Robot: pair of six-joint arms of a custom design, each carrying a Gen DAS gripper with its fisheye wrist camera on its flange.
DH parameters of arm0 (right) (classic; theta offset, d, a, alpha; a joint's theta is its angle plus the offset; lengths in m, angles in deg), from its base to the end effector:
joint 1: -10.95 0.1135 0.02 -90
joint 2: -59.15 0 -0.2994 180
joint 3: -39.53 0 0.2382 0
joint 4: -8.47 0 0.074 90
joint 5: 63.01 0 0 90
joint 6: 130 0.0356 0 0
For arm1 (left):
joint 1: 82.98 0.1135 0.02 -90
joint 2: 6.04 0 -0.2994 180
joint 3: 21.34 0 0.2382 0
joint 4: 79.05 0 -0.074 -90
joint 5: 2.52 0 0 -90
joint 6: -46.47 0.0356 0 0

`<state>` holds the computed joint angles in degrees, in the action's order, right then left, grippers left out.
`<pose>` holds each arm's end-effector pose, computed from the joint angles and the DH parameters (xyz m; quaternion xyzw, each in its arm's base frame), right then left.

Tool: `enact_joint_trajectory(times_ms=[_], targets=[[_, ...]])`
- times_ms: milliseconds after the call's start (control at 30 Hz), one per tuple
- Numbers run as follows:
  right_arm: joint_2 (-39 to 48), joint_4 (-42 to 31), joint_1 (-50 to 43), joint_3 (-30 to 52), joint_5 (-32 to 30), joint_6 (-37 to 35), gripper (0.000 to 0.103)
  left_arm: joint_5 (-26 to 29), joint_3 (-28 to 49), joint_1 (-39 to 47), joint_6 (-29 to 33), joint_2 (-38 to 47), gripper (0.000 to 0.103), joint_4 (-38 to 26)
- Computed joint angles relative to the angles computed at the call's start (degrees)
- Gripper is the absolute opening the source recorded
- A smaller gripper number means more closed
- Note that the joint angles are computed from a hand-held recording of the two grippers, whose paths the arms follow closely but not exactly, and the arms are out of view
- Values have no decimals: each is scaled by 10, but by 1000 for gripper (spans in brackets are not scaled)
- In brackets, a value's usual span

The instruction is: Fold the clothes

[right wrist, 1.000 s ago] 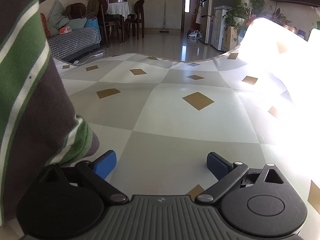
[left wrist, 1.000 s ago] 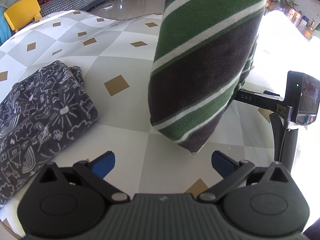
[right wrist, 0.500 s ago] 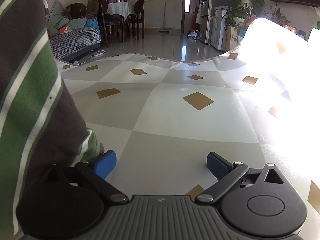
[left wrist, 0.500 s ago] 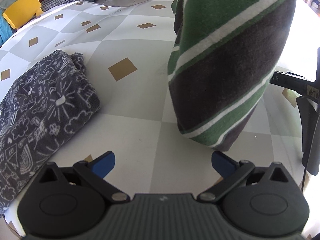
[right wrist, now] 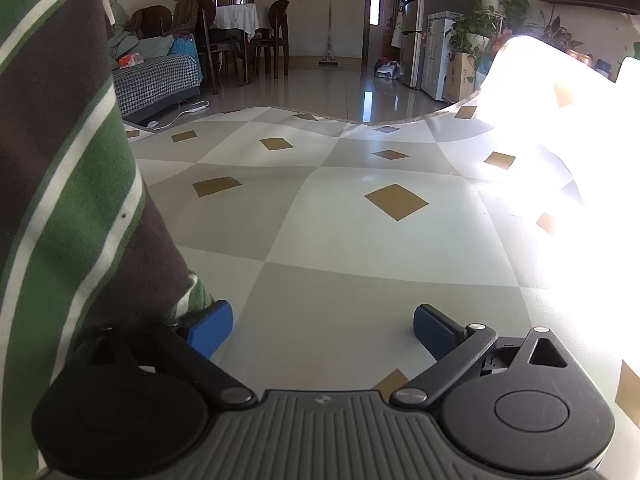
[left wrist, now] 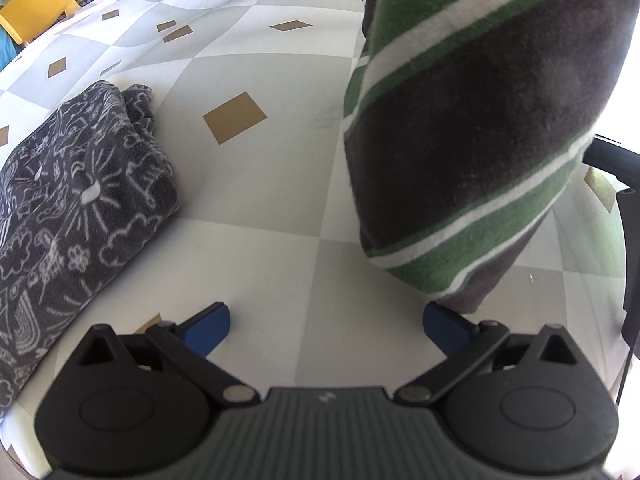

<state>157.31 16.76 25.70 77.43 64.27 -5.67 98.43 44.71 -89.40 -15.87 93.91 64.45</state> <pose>0.2412 0.0412 0.1224 0.2549 0.8651 -0.1467 0.4063 0.3033 -0.0409 0.1729 0.3030 0.9331 -0.0612 0.1839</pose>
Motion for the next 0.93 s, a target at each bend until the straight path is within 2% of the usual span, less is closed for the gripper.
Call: enact_joint_trajectory(times_ms=[233,400,933], targets=[[0,0,0,0,0,0,97,-2,23,0,13,12,103,-31],[0,0,0,0,0,0,97,8,-6,7,13,-3,103,3],[0,-2,2,1,1,2,97,12,-20,9,20,-10,103,12]])
